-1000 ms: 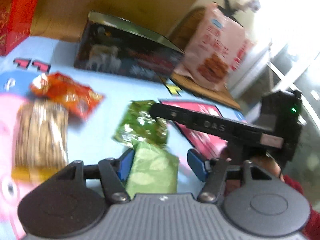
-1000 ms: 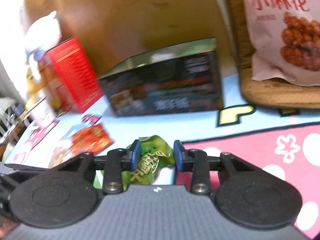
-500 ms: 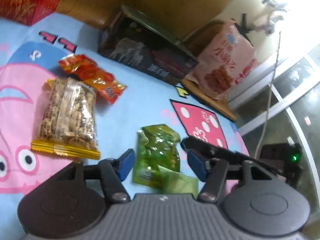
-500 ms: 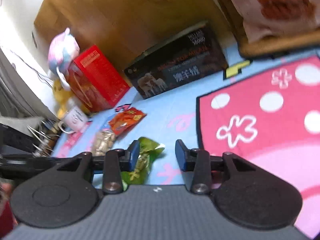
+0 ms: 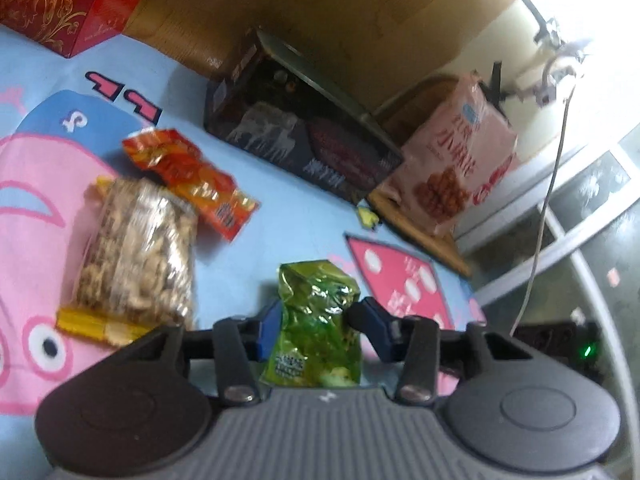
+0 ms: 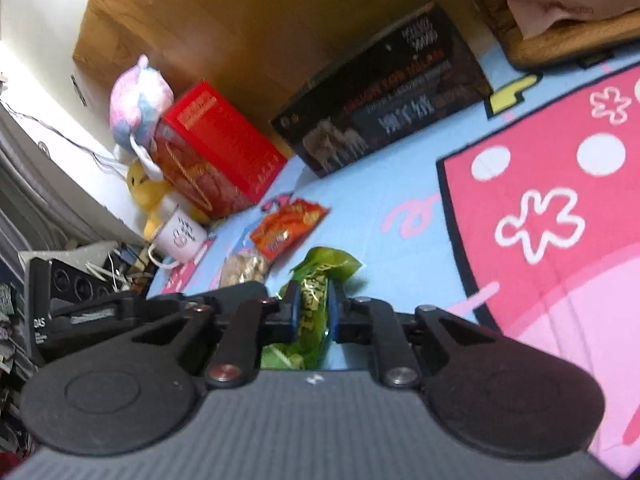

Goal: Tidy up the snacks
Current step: 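Carry the green packet into the black tin box and release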

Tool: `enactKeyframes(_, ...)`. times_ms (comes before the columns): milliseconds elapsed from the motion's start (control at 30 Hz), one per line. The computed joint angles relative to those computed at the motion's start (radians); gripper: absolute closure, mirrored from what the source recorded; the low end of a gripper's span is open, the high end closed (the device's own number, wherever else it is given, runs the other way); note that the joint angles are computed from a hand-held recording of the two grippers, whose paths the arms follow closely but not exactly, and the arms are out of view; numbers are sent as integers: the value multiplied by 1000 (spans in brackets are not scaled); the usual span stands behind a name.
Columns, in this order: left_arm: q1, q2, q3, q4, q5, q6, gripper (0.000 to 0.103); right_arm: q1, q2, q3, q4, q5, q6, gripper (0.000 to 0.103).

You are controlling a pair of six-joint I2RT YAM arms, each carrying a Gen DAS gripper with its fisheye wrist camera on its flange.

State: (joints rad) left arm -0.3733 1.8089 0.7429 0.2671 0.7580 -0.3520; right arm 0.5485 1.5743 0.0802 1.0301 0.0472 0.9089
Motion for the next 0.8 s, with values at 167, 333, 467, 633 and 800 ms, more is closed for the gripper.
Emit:
enactKeyframes(167, -17, -20, 92, -19, -5, -36, 61, -62, -147, 24, -103, -1, -52, 86)
enactKeyframes(333, -50, -11, 240, -51, -81, -28, 61, -149, -233, 148, -245, -12, -189, 86)
enactKeyframes(467, -81, 76, 432, -145, -137, -6, 61, -234, -157, 249, -245, -49, -260, 86)
enactKeyframes(633, -128, 239, 691, -250, -224, 30, 61, -328, -5, 369, -212, -76, -348, 86)
enactKeyframes(800, -150, 399, 894, -315, -299, 35, 60, -394, 196, 449, -99, -111, -349, 83)
